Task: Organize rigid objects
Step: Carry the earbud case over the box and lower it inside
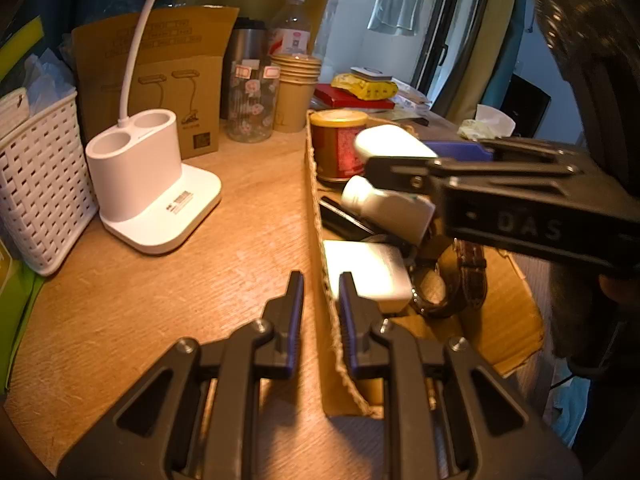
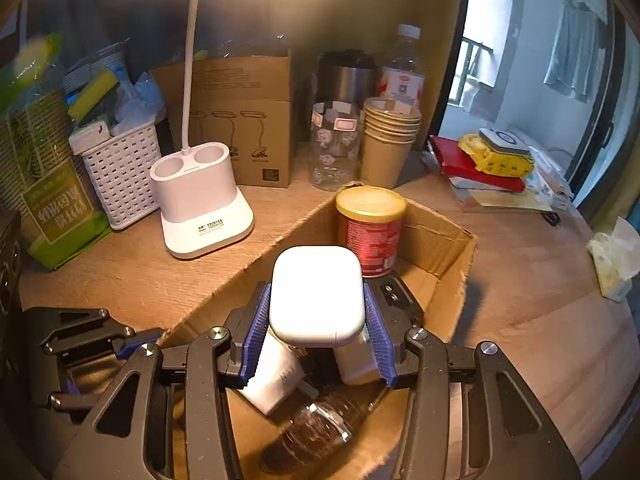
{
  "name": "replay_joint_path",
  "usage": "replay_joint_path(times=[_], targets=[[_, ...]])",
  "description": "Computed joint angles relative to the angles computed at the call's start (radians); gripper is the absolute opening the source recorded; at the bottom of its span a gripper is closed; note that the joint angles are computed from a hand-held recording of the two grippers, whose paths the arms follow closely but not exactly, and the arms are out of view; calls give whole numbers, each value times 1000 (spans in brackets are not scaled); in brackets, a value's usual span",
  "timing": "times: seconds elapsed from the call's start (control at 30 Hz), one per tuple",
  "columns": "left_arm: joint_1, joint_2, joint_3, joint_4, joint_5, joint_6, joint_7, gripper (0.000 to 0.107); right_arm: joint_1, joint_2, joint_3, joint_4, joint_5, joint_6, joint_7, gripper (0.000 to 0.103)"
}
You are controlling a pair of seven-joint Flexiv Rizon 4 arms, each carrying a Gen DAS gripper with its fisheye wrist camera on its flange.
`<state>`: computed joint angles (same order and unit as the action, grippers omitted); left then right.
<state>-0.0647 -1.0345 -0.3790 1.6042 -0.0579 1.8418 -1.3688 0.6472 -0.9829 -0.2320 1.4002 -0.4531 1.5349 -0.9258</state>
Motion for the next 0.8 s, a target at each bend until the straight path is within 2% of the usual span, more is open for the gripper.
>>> replay_joint_path(times=[0.13,0.5,0.8], targets=[[1,0,-1,0,1,-1,-1,19,-43,-17,69,-50,-8,-49,-42,49],[0,0,1,0,2,0,-2,19,-98,-55,180,-144,-1,-162,-144,49],[0,-1,-1,1,7,3,-1,19,-90,-63,176,-161,4,-204,-165,49]])
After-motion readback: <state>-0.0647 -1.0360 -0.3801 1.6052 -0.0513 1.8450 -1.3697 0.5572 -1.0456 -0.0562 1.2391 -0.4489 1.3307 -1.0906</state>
